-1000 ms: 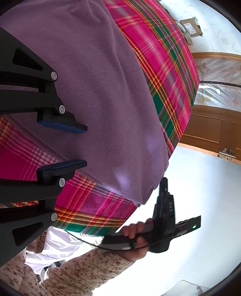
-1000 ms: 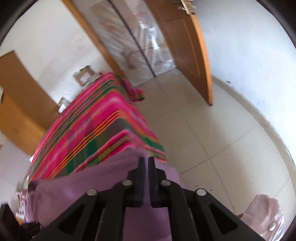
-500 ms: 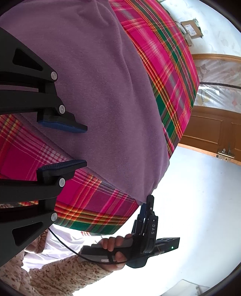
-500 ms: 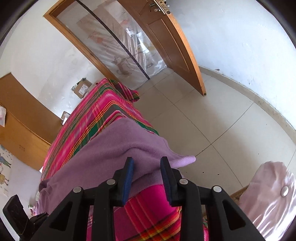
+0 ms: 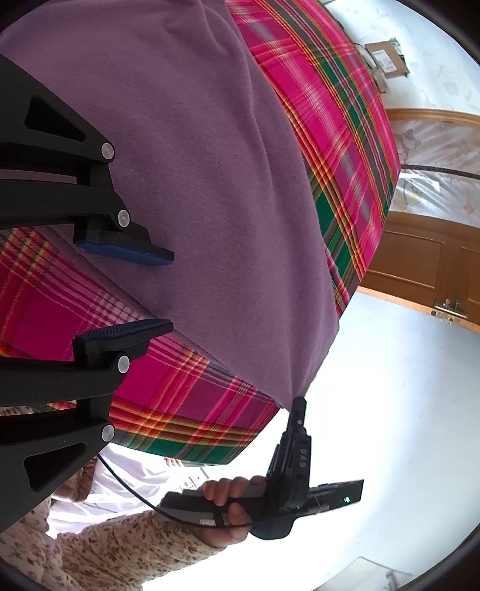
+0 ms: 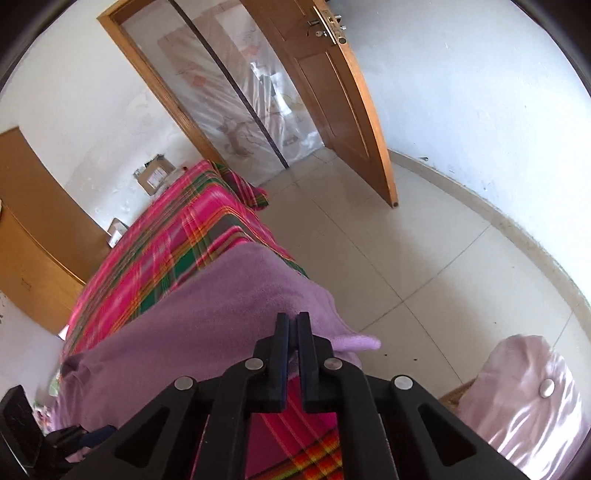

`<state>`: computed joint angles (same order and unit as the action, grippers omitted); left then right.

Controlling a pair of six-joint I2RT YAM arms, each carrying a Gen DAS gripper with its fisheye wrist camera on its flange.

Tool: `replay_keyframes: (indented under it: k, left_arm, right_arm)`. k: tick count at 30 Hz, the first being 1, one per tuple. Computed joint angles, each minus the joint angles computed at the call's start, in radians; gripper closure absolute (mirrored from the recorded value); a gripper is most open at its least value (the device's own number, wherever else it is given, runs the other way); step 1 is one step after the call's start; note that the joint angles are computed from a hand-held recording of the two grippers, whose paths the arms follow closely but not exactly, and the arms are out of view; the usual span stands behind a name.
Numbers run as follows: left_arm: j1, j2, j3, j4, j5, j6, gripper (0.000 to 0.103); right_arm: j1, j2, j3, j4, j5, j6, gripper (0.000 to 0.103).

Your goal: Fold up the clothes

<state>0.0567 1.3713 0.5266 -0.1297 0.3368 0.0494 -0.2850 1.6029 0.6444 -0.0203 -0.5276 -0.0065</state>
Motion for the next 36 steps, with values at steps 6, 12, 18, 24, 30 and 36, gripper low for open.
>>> replay_keyframes:
  k: [6,12,18,24,30,36]
  left_arm:
    - [0.015,-0.027,-0.013,-0.021,0.009,0.007,0.072]
    - [0.045,-0.080,-0.035,-0.054,0.015,0.006,0.072]
    - [0.146,-0.209,-0.082,-0.128,0.022,0.026,0.072]
    - [0.395,-0.361,-0.101,-0.263,0.063,0.122,0.072]
    - [0.802,-0.357,-0.060,-0.366,0.171,0.315,0.072]
    - [0.993,-0.240,0.026,-0.370,0.212,0.395,0.072]
  right_arm:
    - [0.045,-0.007,0.008,-0.009,0.108,0.023,0.097]
    - [0.118,-0.145,-0.080,0.071,0.214,0.045,0.093]
    - [0.217,-0.122,-0.085,0.078,0.213,0.010,0.093]
    - [0.289,-0.098,-0.040,0.026,0.328,0.087,0.093]
    - [0.504,-0.112,0.035,0.013,0.316,0.094,0.093]
    - [0.733,0.080,0.258,-0.060,0.202,0.083,0.093]
